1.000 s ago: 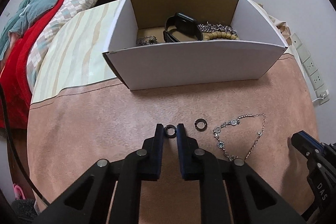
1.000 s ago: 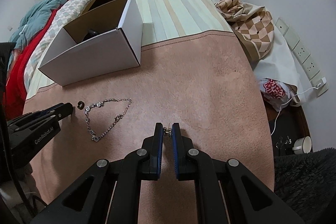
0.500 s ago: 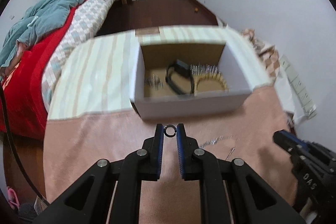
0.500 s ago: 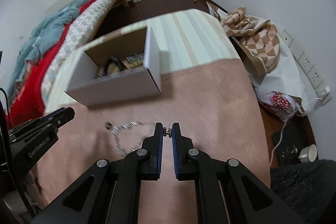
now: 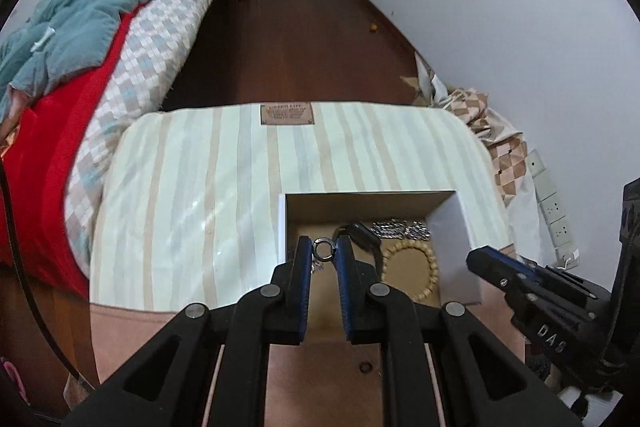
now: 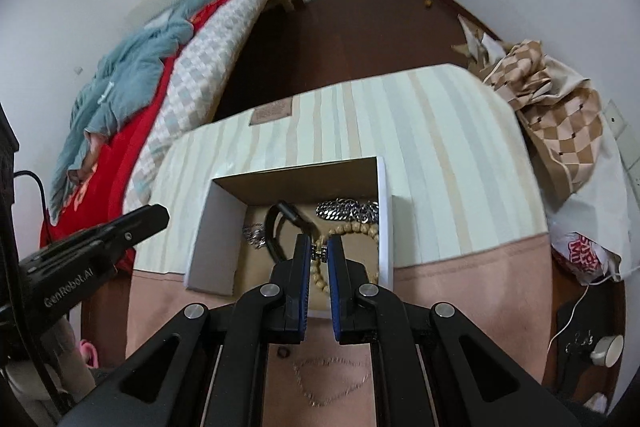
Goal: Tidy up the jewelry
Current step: 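Lower the charm and ring into the box and open both tools, then withdraw both tools from the box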
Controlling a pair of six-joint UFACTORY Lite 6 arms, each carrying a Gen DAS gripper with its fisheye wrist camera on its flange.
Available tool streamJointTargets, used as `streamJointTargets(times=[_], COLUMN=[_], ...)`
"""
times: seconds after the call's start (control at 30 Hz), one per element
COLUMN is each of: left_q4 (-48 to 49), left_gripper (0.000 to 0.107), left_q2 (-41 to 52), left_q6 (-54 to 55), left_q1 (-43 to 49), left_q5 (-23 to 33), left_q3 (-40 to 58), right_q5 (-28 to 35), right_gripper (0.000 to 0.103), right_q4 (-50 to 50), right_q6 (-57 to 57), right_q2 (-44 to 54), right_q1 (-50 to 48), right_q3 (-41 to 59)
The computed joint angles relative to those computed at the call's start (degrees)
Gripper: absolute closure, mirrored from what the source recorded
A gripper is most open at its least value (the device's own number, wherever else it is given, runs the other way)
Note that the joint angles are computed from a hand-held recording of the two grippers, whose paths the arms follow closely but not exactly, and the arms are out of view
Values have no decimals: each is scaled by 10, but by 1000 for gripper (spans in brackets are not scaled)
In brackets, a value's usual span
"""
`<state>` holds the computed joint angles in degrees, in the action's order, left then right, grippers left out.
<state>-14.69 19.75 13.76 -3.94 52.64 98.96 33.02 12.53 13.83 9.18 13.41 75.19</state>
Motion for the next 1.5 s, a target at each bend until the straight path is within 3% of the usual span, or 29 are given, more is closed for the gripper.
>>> streamJointTargets(times=[0.17, 0.4, 0.43, 0.47, 0.5, 0.57, 0.7, 0.73, 0.83, 0.97, 1.07, 1.5], left_q4=[13, 45, 47, 52, 54, 58, 72, 74, 86, 119, 121, 197], left_gripper=[97, 93, 92, 83, 75, 41, 37, 30, 17, 12, 4, 4], left_q2=[120, 226, 226, 226, 229, 208, 124, 93, 28, -57, -102, -311], left_q6=[-10, -43, -46, -49, -50, -54, -54, -52, -59, -82, -87, -147], left_q1=[-7, -17, -15, -14, -11, -6, 7, 11, 16, 15, 17, 5], left_q5=[49, 114, 113, 113, 115, 100, 44, 27, -11, -49, -58, -46], left_q3=[122, 283, 289, 295, 305, 284, 174, 132, 41, -79, -136, -274], right_q5=[24, 66, 70, 69, 67, 61, 62, 65, 80, 113, 126, 209], right_gripper=[94, 91, 82, 67, 61, 56, 52, 49, 32, 12, 6, 2], right_q4=[-7, -25, -37, -39, -38, -40, -100, -121, -175, -221, -248, -335], right_q6=[-15, -3, 7, 8, 8, 8, 57, 74, 118, 149, 176, 304], right_q2=[94, 153, 153, 149, 143, 120, 75, 62, 33, 11, -5, -117], right_q1=[-6, -9, -7, -7, -7, -8, 2, 5, 15, 35, 54, 162], right_q3=[73, 138, 141, 140, 136, 121, 99, 92, 76, 54, 30, -21])
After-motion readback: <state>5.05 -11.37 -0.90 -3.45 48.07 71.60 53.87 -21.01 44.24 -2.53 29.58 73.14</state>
